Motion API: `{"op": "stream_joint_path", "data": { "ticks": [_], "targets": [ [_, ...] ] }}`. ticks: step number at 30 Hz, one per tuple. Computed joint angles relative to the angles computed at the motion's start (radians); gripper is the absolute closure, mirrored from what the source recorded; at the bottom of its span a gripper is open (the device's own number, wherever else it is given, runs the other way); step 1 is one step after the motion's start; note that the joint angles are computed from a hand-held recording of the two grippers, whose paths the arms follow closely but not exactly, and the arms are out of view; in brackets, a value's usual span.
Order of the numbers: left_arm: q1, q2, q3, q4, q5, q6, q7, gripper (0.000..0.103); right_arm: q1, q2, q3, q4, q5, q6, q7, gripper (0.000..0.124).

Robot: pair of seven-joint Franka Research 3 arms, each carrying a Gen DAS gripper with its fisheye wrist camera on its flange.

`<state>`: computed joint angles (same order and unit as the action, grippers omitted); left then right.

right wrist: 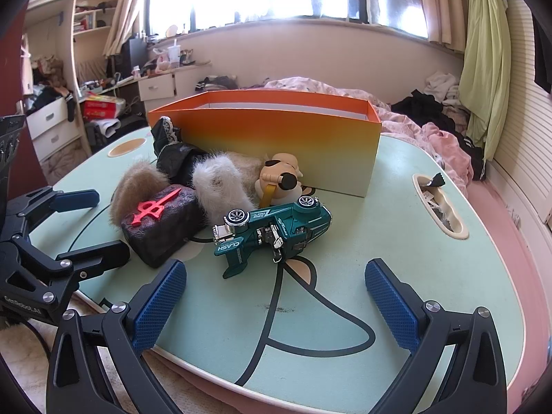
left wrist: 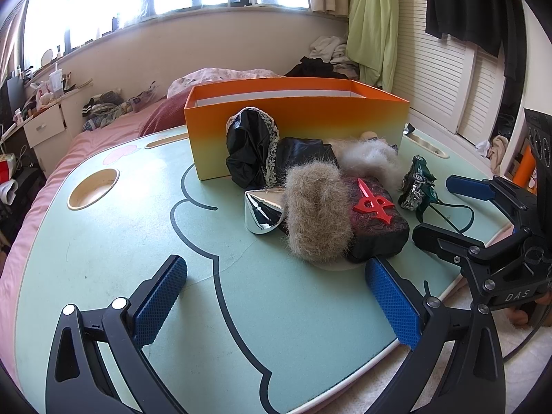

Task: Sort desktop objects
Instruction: 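Move the left gripper into the box toward the brown card box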

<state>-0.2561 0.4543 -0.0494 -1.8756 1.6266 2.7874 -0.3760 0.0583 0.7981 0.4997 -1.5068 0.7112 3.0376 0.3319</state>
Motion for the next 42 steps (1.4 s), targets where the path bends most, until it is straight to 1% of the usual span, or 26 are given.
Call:
{"op": "stream_joint_path", "data": {
  "ticks": [4, 6, 7, 9, 10, 12, 13, 14, 15, 16, 17, 18, 20, 21, 22, 23, 25, 26, 27, 28, 30, 31, 32, 35, 39, 42],
  "targets": [
    [0.004, -0.008, -0.001, -0.012, -0.019, 0.001, 0.021, 0.000, -0.004, 0.000, 0.005, -0.004, 0.000, 0.003, -0.003, 0.021],
    [0.012, -0.018, -0.007, -0.026, -0.082, 0.003, 0.079, 0.000, -0.006, -0.001, 0.007, -0.006, 0.000, 0.004, -0.005, 0.021],
    [0.026, -0.026, -0.012, -0.039, -0.137, 0.027, 0.134, 0.000, -0.008, -0.001, 0.009, -0.007, 0.001, 0.005, -0.006, 0.021],
    [0.039, -0.044, -0.003, -0.062, -0.160, 0.096, 0.163, 0.000, -0.009, -0.001, 0.010, -0.008, 0.001, 0.006, -0.006, 0.021],
    [0.038, -0.062, 0.007, -0.077, -0.144, 0.117, 0.142, 0.000, -0.010, -0.001, 0.012, -0.010, 0.001, 0.007, -0.007, 0.021],
    [0.027, -0.108, 0.024, -0.101, -0.062, 0.113, 0.036, 0.002, -0.015, -0.002, 0.016, -0.014, 0.002, 0.009, -0.011, 0.021],
    [0.028, -0.137, 0.023, -0.110, -0.003, 0.108, -0.037, 0.005, -0.014, -0.001, 0.015, -0.011, 0.001, 0.008, -0.010, 0.021],
    [0.040, -0.158, 0.014, -0.112, 0.032, 0.112, -0.078, 0.007, -0.016, -0.001, 0.018, -0.013, 0.002, 0.009, -0.012, 0.021],
    [0.056, -0.173, 0.003, -0.106, 0.052, 0.131, -0.096, 0.012, -0.016, 0.000, 0.018, -0.013, 0.002, 0.010, -0.012, 0.021],
    [0.076, -0.180, -0.008, -0.090, 0.045, 0.160, -0.079, 0.015, -0.011, -0.004, 0.014, -0.013, 0.001, 0.008, -0.006, 0.021],
    [0.092, -0.178, -0.019, -0.071, 0.005, 0.180, -0.024, 0.018, -0.012, -0.004, 0.015, -0.014, 0.001, 0.009, -0.007, 0.021],
    [0.105, -0.168, -0.027, -0.043, -0.066, 0.196, 0.064, 0.018, -0.013, -0.004, 0.016, -0.014, 0.001, 0.009, -0.008, 0.021],
    [0.115, -0.121, -0.033, 0.037, -0.240, 0.215, 0.258, 0.018, -0.015, -0.005, 0.018, -0.016, 0.002, 0.010, -0.008, 0.021],
    [0.145, -0.099, -0.067, 0.065, -0.357, 0.216, 0.387, 0.018, -0.015, -0.003, 0.018, -0.016, 0.002, 0.011, -0.009, 0.021],
    [0.201, -0.048, -0.136, 0.120, -0.513, 0.210, 0.563, 0.018, -0.016, -0.005, 0.020, -0.019, 0.002, 0.012, -0.010, 0.021],
    [0.225, -0.018, -0.170, 0.151, -0.627, 0.202, 0.678, 0.018, -0.016, -0.004, 0.020, -0.018, 0.002, 0.013, -0.010, 0.021],
    [0.313, 0.089, -0.308, 0.269, -0.855, 0.125, 0.925, 0.018, -0.021, -0.004, 0.026, -0.021, 0.003, 0.014, -0.014, 0.021],
    [0.327, 0.145, -0.346, 0.343, -0.925, 0.069, 0.999, 0.018, -0.022, -0.004, 0.027, -0.021, 0.003, 0.015, -0.015, 0.021],
    [0.322, 0.175, -0.355, 0.387, -0.962, 0.031, 1.035, 0.021, -0.022, -0.012, 0.030, -0.030, 0.006, 0.019, -0.014, 0.021],
    [0.314, 0.224, -0.366, 0.462, -1.002, -0.032, 1.084, 0.033, -0.027, -0.013, 0.036, -0.034, 0.008, 0.019, -0.017, 0.021],
    [0.288, 0.300, -0.372, 0.581, -1.064, -0.144, 1.161, 0.047, -0.030, -0.021, 0.042, -0.043, 0.013, 0.022, -0.020, 0.021],
    [0.280, 0.341, -0.380, 0.646, -1.102, -0.196, 1.205, 0.047, -0.027, -0.020, 0.039, -0.040, 0.011, 0.020, -0.017, 0.021],
    [0.269, 0.373, -0.382, 0.696, -1.130, -0.226, 1.233, 0.047, -0.028, -0.020, 0.040, -0.040, 0.012, 0.021, -0.019, 0.021],
    [0.222, 0.438, -0.355, 0.815, -1.184, -0.306, 1.275, 0.047, -0.028, -0.021, 0.041, -0.042, 0.013, 0.022, -0.019, 0.021],
    [0.121, 0.481, -0.230, 0.912, -1.165, -0.360, 1.239, 0.047, -0.025, -0.026, 0.042, -0.049, 0.014, 0.028, -0.016, 0.021],
    [0.081, 0.510, -0.178, 0.959, -1.187, -0.389, 1.251, 0.047, -0.020, -0.030, 0.040, -0.051, 0.012, 0.030, -0.009, 0.021]
  ]
}}
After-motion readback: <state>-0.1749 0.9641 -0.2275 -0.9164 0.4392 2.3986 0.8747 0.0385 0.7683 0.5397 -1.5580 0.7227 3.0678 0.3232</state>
